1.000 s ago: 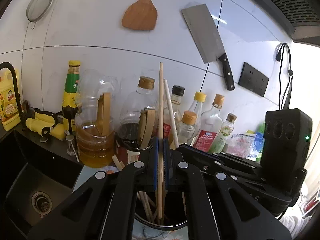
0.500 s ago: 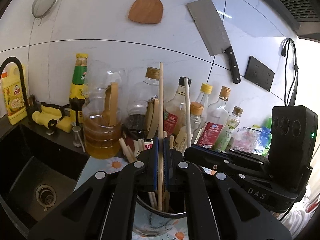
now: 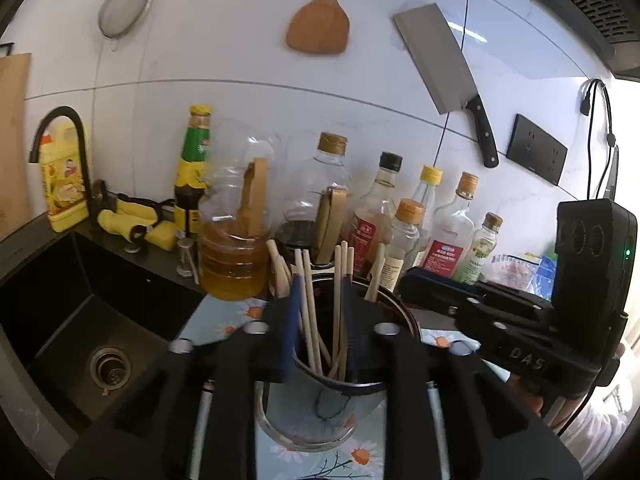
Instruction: Organize utensils
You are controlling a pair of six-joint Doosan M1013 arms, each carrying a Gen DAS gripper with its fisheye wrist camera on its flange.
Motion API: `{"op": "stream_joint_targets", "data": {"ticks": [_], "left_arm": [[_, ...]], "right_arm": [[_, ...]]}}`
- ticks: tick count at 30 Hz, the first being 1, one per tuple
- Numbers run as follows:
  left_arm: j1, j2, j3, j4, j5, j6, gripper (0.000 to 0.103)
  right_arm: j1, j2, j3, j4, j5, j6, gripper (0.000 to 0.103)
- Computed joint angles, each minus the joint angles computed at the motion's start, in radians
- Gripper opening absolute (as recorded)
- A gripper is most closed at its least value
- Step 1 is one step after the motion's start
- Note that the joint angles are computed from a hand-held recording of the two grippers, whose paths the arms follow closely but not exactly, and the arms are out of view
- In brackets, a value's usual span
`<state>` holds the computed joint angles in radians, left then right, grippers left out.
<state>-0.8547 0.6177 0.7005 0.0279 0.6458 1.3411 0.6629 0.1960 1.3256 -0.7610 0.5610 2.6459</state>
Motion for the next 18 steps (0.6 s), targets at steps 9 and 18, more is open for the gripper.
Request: {"op": "stream_joint_targets", "data": {"ticks": [9,18], "left_arm": [[-0.036,-0.080,0.120,0.281,-0.038,-0.208,0.092],[-0.055,-0.118,0.196,0.382,0.061,-0.325,0.097]], "right_arm": [[0.036,-0.042,0.029,-0.125,0.061,0.056,0.084],[0.083,-0.066,0.069,-0.221,0.176,0.171,0.095]]}}
